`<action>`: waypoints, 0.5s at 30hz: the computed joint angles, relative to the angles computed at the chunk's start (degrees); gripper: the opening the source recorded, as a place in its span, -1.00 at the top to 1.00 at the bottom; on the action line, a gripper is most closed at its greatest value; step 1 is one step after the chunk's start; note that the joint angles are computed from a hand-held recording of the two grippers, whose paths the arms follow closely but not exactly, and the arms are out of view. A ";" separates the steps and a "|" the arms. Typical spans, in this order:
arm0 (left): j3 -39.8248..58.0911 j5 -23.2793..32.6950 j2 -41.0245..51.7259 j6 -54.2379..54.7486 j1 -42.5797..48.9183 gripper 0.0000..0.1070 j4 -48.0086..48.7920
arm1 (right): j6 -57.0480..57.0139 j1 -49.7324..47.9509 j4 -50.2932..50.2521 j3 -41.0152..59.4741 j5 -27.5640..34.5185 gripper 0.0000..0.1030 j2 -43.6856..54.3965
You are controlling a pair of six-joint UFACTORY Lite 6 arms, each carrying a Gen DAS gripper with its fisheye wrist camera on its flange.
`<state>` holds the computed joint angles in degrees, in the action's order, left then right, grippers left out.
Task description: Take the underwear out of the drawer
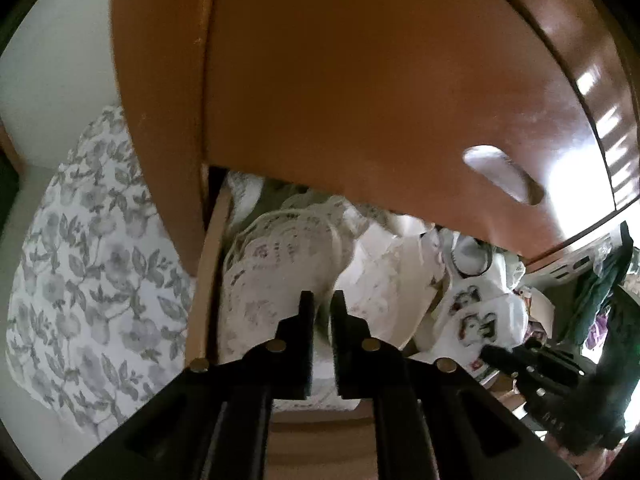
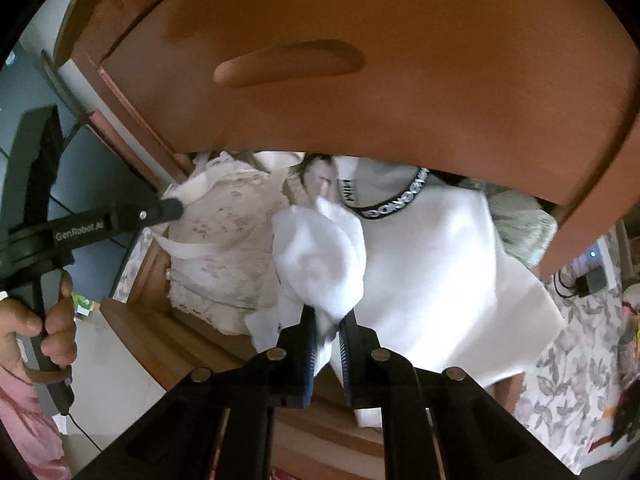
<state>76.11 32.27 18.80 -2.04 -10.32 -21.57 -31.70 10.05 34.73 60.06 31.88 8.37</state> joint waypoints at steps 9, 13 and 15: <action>-2.92 1.15 -1.91 6.78 0.64 -0.18 -0.53 | -6.93 -3.85 6.25 -2.03 1.12 0.79 -1.57; -0.41 3.26 1.24 4.79 -1.76 -0.24 4.34 | -10.23 -7.03 9.27 -2.62 3.45 0.79 -4.10; 0.59 4.14 2.66 3.21 -2.54 -0.26 5.78 | -11.10 -8.41 9.51 -3.12 4.23 0.79 -5.75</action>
